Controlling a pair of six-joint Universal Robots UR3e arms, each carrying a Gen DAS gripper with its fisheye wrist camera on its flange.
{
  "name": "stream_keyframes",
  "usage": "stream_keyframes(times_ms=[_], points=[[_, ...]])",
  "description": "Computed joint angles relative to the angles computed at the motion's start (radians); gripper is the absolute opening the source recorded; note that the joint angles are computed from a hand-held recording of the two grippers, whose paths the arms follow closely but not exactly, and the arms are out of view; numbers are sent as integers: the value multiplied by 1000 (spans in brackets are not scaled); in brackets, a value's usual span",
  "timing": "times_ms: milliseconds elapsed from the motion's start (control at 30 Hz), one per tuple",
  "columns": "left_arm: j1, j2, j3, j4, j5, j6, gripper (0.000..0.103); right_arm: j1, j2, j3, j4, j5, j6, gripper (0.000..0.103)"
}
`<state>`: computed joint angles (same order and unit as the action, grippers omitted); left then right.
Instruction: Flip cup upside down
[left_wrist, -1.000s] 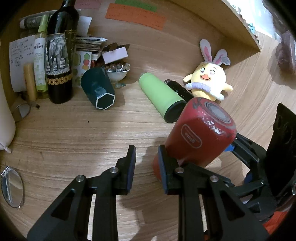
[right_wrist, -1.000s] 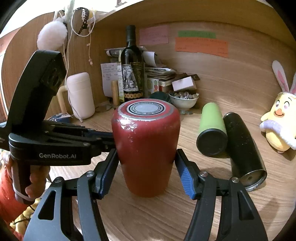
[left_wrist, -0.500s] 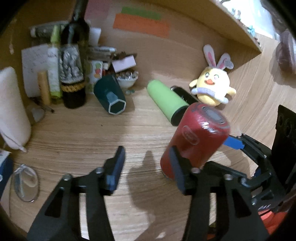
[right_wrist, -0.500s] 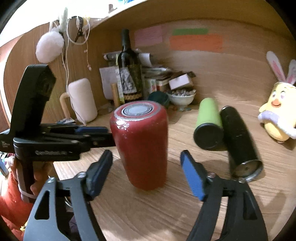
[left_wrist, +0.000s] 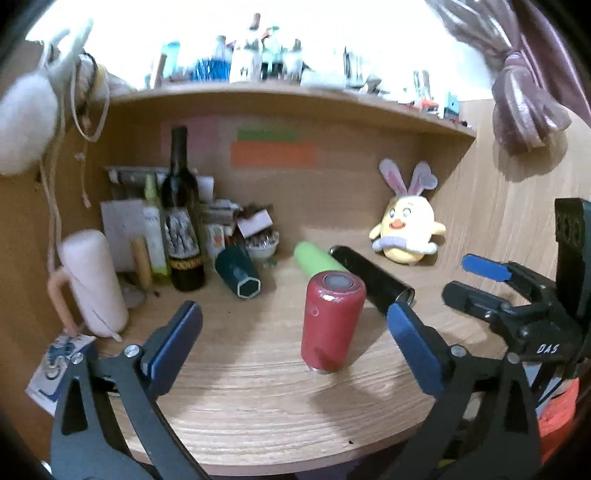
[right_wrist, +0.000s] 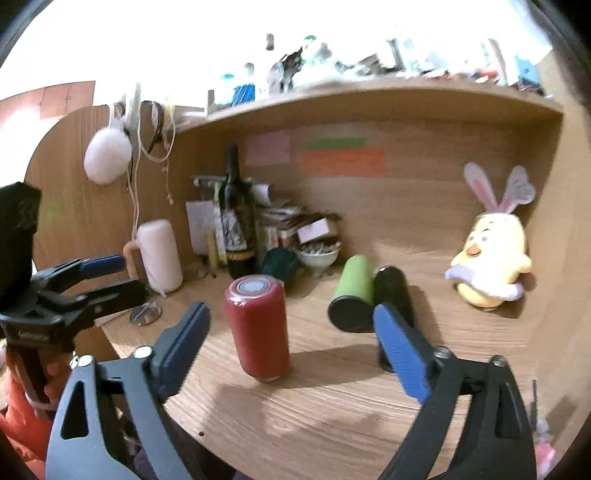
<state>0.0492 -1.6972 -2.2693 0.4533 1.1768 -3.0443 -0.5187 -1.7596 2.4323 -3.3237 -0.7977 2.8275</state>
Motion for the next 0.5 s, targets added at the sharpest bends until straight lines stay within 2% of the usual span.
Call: stream_keyframes(times_ms=[33, 200, 333, 500], points=[[-10, 16, -23, 20, 11, 5, 102, -23, -35, 23, 5, 15, 1, 103], [-56, 65, -89, 63, 66, 1, 102, -147, -238, 114, 103, 111, -2, 103], [-86, 94, -138, 101, 106, -11, 103, -234, -403, 172, 231, 184, -63, 103], [-100, 103, -174, 143, 134, -12, 103, -255, -469, 195, 286, 209, -98, 103]])
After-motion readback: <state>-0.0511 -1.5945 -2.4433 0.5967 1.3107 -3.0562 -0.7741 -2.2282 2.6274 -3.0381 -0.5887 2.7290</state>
